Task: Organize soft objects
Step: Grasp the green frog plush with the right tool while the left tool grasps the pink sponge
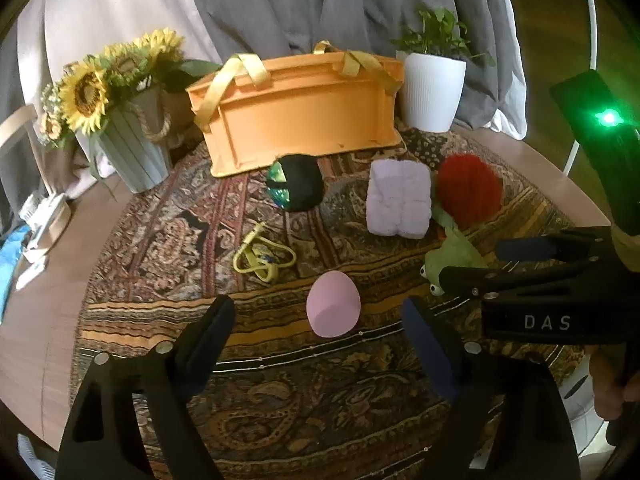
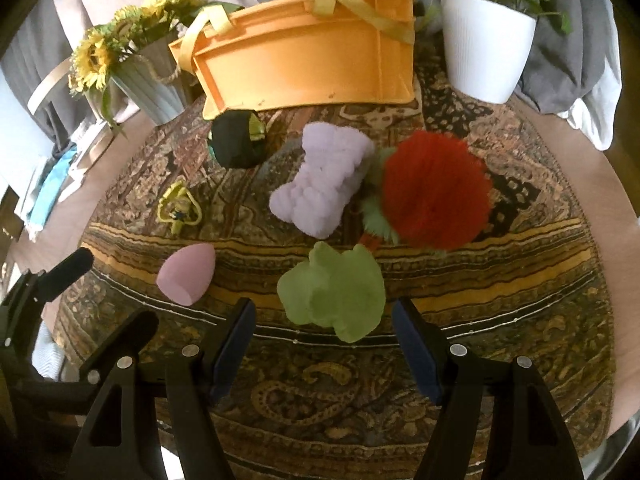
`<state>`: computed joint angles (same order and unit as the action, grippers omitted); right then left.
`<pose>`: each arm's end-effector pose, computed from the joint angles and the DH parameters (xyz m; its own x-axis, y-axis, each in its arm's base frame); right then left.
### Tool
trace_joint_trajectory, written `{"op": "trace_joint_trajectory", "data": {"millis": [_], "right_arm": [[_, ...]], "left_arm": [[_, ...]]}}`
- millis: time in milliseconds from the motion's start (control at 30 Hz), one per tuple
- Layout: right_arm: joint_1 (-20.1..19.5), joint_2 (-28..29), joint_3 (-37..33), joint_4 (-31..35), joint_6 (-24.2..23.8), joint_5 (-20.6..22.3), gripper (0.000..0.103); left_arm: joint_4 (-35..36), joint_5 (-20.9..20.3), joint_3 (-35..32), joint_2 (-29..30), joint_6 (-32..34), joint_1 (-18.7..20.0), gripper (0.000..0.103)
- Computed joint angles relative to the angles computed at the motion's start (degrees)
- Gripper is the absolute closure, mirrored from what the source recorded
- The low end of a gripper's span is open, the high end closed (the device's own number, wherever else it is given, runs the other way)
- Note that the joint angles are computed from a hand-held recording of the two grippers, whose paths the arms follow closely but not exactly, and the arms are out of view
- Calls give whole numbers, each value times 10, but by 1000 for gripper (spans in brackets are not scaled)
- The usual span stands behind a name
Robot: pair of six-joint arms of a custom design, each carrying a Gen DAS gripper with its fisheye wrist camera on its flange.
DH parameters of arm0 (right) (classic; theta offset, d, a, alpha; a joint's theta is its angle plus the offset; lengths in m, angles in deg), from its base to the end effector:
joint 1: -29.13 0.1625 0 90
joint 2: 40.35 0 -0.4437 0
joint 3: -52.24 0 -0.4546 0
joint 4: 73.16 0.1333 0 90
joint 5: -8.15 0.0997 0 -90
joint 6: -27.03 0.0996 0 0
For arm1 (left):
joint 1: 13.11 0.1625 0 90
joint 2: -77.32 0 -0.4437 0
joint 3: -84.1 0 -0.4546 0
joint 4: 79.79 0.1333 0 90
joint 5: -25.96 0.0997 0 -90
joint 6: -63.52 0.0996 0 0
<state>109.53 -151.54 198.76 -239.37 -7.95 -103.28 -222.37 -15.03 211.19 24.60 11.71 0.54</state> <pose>0.0378 -0.3579 0.3085 -0.7916 -0.1070 0.6015 -0.4000 0.8350 -0.3779 -0.3974 -0.3110 -0.0199 -0.6366 0.2627 -0.7251 0.6502 0.6884 -0.3214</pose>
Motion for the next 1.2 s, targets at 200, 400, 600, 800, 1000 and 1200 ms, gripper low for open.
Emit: {"op": "trace_joint_trajectory", "data": {"millis": [200,400,600,800,1000,1200], "right_arm": [[-5,13,-2,0,5,-1,32],[-10,28,-5,-12,4,-5,32],[-12,41,-11,-21,8,-7,32],[-13,51,-13,-26,6,-7,32],[-11,60,-10,-51,-3,-11,33],[-8,64,-4,-69,-18,-14,37]], "left_arm": [[-24,-10,0,15,17,15,22],[-38,-24,-9,29,30,31,25],[-51,-31,-17,42,43,44,28],[-52,-38,-22,49,50,54,37],[-53,-47,-23,49,52,61,54],[-69,-58,-19,43,54,65,66]]}}
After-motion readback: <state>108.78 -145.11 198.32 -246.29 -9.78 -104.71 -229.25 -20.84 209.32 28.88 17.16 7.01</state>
